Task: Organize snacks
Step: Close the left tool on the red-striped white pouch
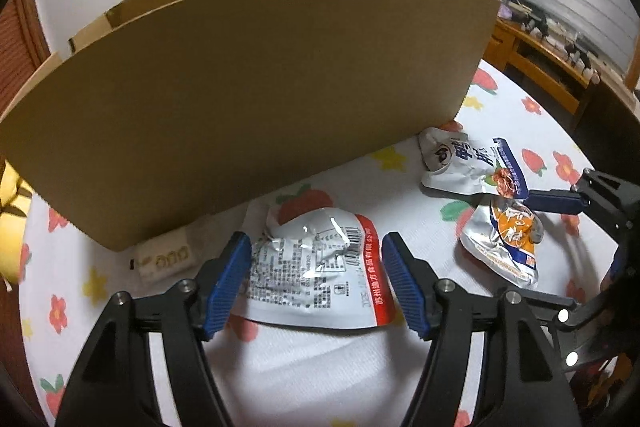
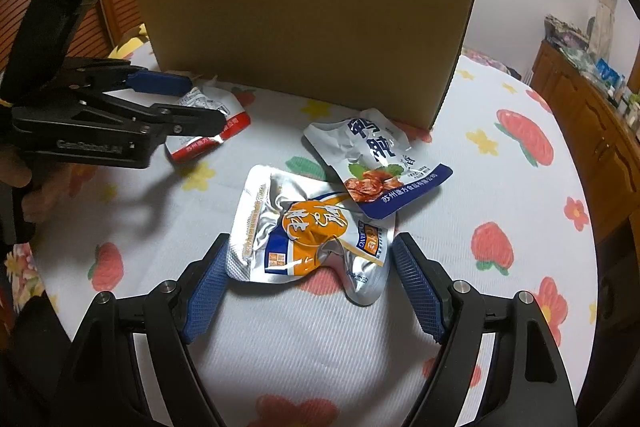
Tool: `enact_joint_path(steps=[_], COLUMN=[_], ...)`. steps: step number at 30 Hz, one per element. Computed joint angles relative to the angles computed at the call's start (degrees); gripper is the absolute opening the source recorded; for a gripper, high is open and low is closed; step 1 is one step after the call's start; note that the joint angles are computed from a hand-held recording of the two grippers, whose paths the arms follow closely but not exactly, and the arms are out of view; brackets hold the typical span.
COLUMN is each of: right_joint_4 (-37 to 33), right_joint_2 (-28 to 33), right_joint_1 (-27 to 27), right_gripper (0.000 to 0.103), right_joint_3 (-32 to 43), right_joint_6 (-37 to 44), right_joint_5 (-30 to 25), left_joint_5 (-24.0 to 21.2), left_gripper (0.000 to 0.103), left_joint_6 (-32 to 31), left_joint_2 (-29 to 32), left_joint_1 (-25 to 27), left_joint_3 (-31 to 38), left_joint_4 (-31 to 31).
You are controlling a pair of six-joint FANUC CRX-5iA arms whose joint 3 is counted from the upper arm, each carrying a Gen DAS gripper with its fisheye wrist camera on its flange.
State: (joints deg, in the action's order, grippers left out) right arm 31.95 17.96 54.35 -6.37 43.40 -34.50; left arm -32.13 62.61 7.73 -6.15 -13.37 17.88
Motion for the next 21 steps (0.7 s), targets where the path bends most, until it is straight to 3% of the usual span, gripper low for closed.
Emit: enact_joint_path(steps=[6,21], right_joint_4=[0.2,0.3], right_joint_2=[0.0,0.1], right_joint_1=[0.0,0.0], right_gripper=[0.082,0.082], right_joint_3=[0.0,-0.1], right_joint_6=[-0.1,-0.2], right_joint_5=[0.0,0.1], left_joint_5=[-2.4,2.2], left_gripper=[0.075,0.087], left_joint_6=[4.8,-0.9], left_joint_2=[1.5,0.3], left_joint_1=[-0.1,1.2], left_joint_3=[3.0,-2.2], left_joint_4=[-5.1,1.9])
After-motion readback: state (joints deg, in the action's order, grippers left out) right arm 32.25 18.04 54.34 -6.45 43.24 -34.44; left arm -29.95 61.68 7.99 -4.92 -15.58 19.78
